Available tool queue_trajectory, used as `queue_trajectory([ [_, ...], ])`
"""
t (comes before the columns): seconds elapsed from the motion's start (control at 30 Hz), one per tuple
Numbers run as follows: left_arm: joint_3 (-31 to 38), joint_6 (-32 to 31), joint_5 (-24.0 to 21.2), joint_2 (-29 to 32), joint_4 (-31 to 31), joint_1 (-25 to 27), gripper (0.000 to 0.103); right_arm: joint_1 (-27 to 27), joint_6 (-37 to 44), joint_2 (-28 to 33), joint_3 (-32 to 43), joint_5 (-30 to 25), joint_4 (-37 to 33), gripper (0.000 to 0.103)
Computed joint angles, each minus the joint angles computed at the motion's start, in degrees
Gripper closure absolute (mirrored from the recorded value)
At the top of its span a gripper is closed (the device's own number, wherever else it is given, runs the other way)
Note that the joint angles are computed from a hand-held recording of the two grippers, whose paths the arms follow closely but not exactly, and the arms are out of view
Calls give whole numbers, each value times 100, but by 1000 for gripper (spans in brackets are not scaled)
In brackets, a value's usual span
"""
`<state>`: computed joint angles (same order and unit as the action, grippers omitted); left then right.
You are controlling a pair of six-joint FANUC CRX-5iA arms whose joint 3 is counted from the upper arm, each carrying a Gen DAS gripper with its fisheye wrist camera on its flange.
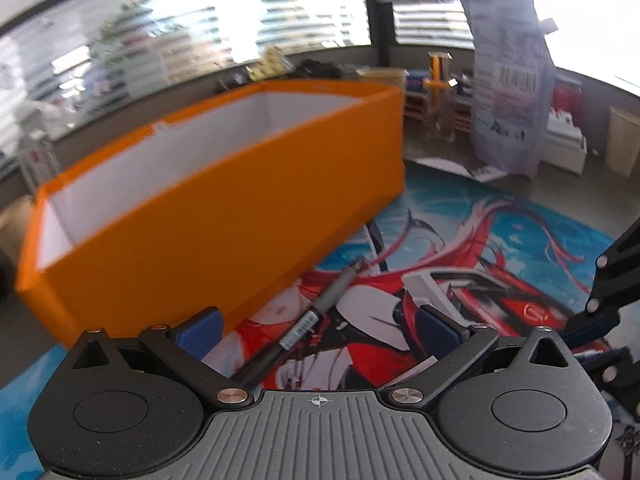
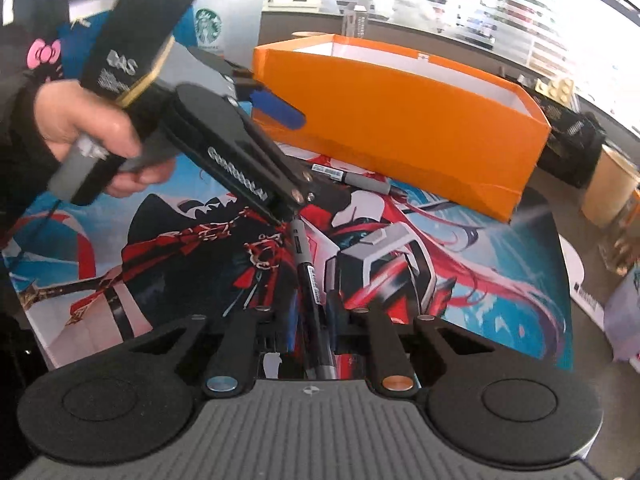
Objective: Organize rigid objects
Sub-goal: 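Grasp a black marker with the right gripper while the left grasps a grey pen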
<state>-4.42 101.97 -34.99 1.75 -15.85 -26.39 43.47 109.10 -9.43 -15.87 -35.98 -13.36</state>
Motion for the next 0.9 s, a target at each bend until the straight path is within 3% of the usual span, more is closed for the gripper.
queue_trajectory([
  [0.03, -111, -284, 122, 15, 369, 114, 10, -28, -16, 4, 9, 11, -80, 89],
  [0.1, -407, -487, 465, -18, 974, 312, 14, -49, -41, -13, -15, 58, -157, 89],
  [0.2, -376, -84, 450, -68, 620, 251, 30, -37, -114, -40, -64, 133, -152, 89],
  [0.27, -266, 337, 288, -90, 278, 160, 58, -40, -172, -42, -66, 143, -163, 89],
  [0.3, -216, 578, 202, -104, 110, 114, 81, -44, -186, -41, -67, 150, -172, 89],
  [0.33, -185, 746, 131, -113, 5, 83, 87, -48, -217, -43, -74, 164, -175, 89],
  [0.43, -56, 1237, -117, -114, -500, -133, 91, 94, -577, -104, -236, 343, 166, 89],
  [0.57, 167, 2144, -552, -66, -1247, -491, 92, 435, -1519, -242, -665, 748, 1140, 89],
  [0.9, 197, 3781, -1512, -261, -2367, -1183, 92, 821, -3633, -402, -1395, 1378, 2861, 89],
])
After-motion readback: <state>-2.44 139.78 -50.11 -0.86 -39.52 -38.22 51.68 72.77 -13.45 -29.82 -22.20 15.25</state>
